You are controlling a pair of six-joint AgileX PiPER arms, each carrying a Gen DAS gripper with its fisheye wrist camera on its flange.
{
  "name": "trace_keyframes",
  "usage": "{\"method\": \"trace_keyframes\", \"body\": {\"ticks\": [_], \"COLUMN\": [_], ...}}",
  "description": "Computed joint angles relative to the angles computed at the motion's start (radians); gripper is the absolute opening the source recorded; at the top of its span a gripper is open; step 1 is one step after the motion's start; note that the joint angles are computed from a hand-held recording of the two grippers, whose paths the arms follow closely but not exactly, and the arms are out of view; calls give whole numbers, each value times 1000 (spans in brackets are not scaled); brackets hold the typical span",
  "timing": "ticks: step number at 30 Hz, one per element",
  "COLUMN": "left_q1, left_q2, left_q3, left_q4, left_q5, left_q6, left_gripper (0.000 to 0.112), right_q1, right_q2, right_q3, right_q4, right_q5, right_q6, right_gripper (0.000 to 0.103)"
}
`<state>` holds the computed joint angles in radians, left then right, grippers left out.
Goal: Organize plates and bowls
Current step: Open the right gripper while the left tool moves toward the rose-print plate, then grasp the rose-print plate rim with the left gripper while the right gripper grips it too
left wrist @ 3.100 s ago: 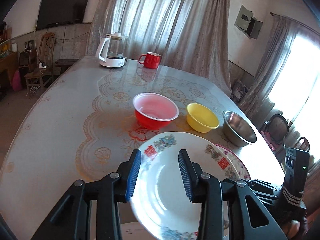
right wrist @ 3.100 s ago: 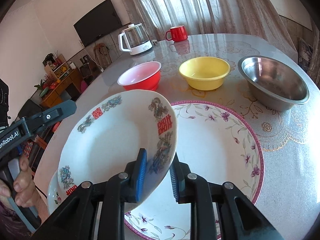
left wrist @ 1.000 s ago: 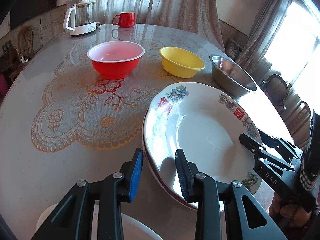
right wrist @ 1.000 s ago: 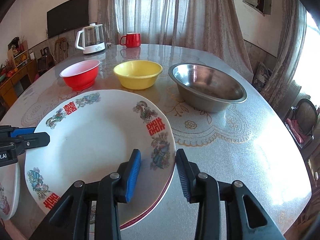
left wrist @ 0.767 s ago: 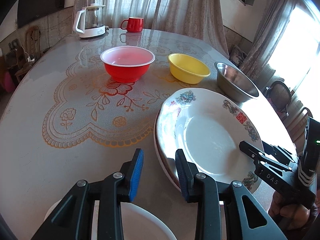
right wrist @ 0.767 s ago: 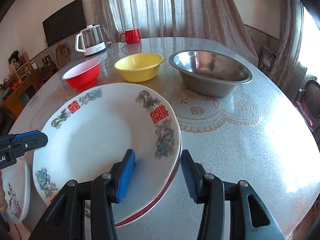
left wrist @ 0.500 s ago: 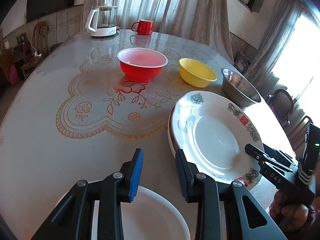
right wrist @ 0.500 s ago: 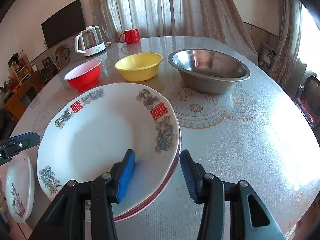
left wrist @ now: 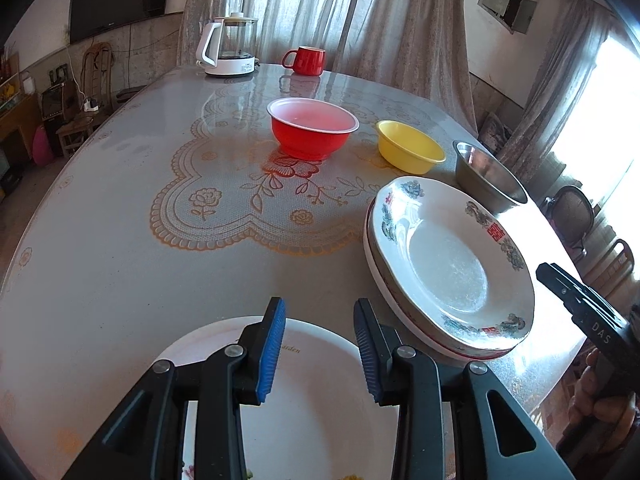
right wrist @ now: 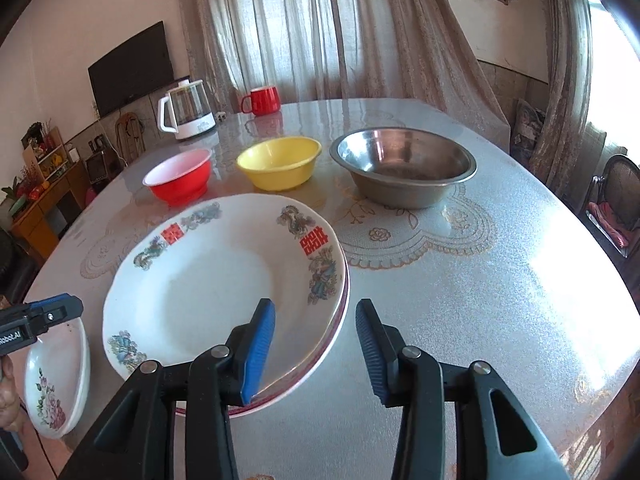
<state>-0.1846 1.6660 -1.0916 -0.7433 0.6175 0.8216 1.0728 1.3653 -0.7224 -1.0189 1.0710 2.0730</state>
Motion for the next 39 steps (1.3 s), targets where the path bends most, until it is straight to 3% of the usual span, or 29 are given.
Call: {"method": "trace_keyframes", "body": {"ticks": [6, 11, 15, 19, 27, 34, 37, 39], "left_q1": [62, 137, 197, 261, 345, 370, 376, 365], "left_q2": [-22, -49, -61, -36, -18, -34, -26, -27], "left_q3": [13, 40, 70, 74, 120, 180, 193, 199], "left_q4": [-21, -68, -61, -46, -112, -191, -223, -222], "left_q5": [2, -2, -14, 5, 73, 112, 118, 120], "left_q6": [13, 70, 77, 65, 233, 365, 388, 393], "left_gripper": [36, 41, 41, 41, 38, 37, 35, 31], "right_q1": [71, 51, 9, -40, -93, -99, -121, -138], "right_q2": [-38, 31, 132, 211, 271, 318, 337, 344], "right_q3": [-23, -90, -144, -159, -153, -175, -188, -181], "right_q4": [-120, -187, -149, -149, -155, -199, -150, -209], "right_q5": [-118, -346, -545, -692, -783, -799, -847, -885], "right_q6": [-23, -82, -154, -121, -81, -37, -92, -19], "right_gripper": [32, 22, 22, 22, 22, 22, 24, 25]}}
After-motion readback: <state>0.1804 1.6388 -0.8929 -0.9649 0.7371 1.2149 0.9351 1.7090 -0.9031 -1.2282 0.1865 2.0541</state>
